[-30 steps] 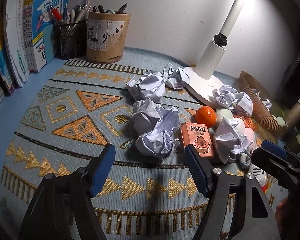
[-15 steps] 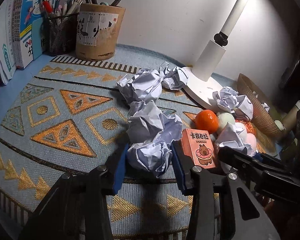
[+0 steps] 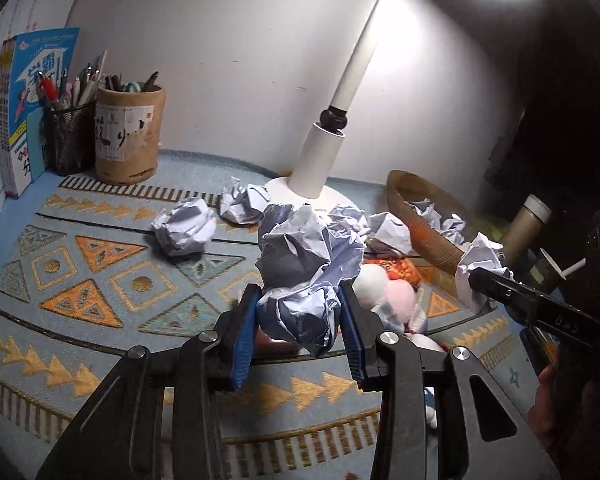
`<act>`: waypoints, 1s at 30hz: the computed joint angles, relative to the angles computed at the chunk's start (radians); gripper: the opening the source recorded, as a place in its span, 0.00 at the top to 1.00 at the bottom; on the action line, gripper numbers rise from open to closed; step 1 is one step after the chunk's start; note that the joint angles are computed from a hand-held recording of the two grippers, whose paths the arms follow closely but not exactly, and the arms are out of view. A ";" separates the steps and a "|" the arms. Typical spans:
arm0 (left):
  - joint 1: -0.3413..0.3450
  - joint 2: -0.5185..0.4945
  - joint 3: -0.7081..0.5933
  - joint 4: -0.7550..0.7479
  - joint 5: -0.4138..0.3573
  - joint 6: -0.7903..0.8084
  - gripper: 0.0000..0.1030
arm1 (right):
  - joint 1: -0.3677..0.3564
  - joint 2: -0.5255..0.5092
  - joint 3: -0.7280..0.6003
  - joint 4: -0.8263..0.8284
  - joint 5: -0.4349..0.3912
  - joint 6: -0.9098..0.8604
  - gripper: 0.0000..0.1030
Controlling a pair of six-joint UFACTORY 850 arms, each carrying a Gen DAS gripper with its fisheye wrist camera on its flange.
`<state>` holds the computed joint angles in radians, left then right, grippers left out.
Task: Organize objects
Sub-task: 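Grasp a paper ball with the left tool while the right tool grasps another, then carry both paper balls over the amber bowl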
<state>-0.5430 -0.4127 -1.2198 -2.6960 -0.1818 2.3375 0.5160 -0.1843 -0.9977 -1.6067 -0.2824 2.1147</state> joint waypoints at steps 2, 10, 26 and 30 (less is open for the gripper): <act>-0.020 -0.028 -0.025 0.075 0.011 -0.082 0.66 | -0.022 0.015 0.037 0.061 0.001 -0.042 0.50; -0.057 -0.089 -0.059 0.229 0.041 -0.245 0.66 | -0.051 -0.022 0.069 0.263 0.006 -0.257 0.46; -0.045 -0.103 -0.067 0.449 0.021 -0.476 0.66 | -0.076 0.019 0.132 -0.029 0.081 0.123 0.52; -0.048 -0.102 -0.067 0.432 0.029 -0.457 0.66 | -0.068 0.042 0.152 -0.170 0.068 0.261 0.58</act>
<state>-0.5914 -0.5150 -1.2873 -2.2640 -0.1531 1.8802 0.4478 -0.1425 -0.8460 -1.7765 -0.2141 2.3753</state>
